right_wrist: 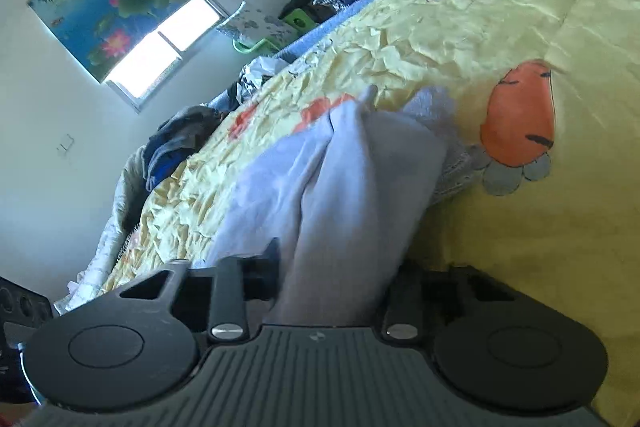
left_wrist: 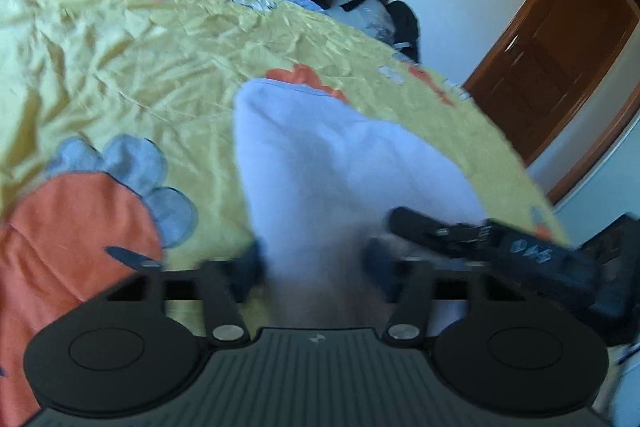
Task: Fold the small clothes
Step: 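Press and tuck the folded bundle with the right gripper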
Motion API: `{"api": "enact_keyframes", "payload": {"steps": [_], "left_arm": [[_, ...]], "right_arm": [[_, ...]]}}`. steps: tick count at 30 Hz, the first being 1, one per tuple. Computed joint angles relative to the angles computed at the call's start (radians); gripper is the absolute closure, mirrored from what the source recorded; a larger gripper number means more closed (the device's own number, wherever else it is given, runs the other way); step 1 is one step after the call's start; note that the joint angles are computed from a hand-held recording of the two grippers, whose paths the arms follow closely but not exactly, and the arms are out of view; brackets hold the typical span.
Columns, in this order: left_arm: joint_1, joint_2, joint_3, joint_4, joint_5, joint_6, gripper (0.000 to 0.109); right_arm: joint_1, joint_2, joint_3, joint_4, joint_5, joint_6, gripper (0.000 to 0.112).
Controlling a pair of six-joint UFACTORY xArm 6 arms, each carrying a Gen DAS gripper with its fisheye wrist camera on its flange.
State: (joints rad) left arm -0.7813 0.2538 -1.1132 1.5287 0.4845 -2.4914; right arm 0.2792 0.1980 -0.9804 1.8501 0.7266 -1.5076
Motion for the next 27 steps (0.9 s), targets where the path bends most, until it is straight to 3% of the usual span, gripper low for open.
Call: {"api": "enact_keyframes", "payload": {"steps": [1, 3, 5, 12, 16, 19, 20, 22, 24, 26, 27], "left_arm": [[0.001, -0.013, 0.014, 0.027, -0.004, -0.027, 0.075], [-0.003, -0.035, 0.042, 0.129, 0.006, -0.138, 0.081], [-0.019, -0.059, 0.062, 0.127, 0.045, -0.135, 0.085], [-0.067, -0.202, 0.141, 0.07, 0.244, 0.029, 0.086], [-0.034, -0.276, 0.171, -0.009, 0.278, 0.163, 0.085], [0.035, -0.263, 0.178, -0.165, 0.203, 0.271, 0.083], [0.05, -0.251, 0.182, -0.225, 0.189, 0.304, 0.083], [0.057, -0.247, 0.211, -0.3, 0.187, 0.319, 0.083], [0.042, -0.289, 0.274, -0.23, 0.178, 0.202, 0.081], [-0.001, -0.312, 0.295, -0.242, 0.235, 0.192, 0.071], [-0.027, -0.309, 0.29, -0.265, 0.277, 0.215, 0.062]], "right_arm": [[-0.011, 0.002, 0.005, 0.001, 0.017, 0.011, 0.079], [-0.02, -0.001, 0.017, 0.015, 0.033, 0.022, 0.081], [-0.008, -0.023, 0.033, 0.034, 0.017, 0.01, 0.082], [0.07, -0.114, 0.033, 0.119, -0.001, -0.105, 0.083], [0.12, -0.093, -0.04, 0.153, -0.006, -0.136, 0.082], [0.19, -0.017, -0.141, 0.121, -0.142, -0.089, 0.067], [0.212, 0.009, -0.169, 0.081, -0.209, -0.049, 0.054], [0.257, 0.062, -0.213, -0.015, -0.362, 0.033, 0.053], [0.274, 0.052, -0.196, 0.055, -0.471, -0.052, 0.056], [0.258, -0.016, -0.138, 0.253, -0.497, -0.261, 0.058], [0.252, -0.07, -0.096, 0.333, -0.503, -0.366, 0.059]]}}
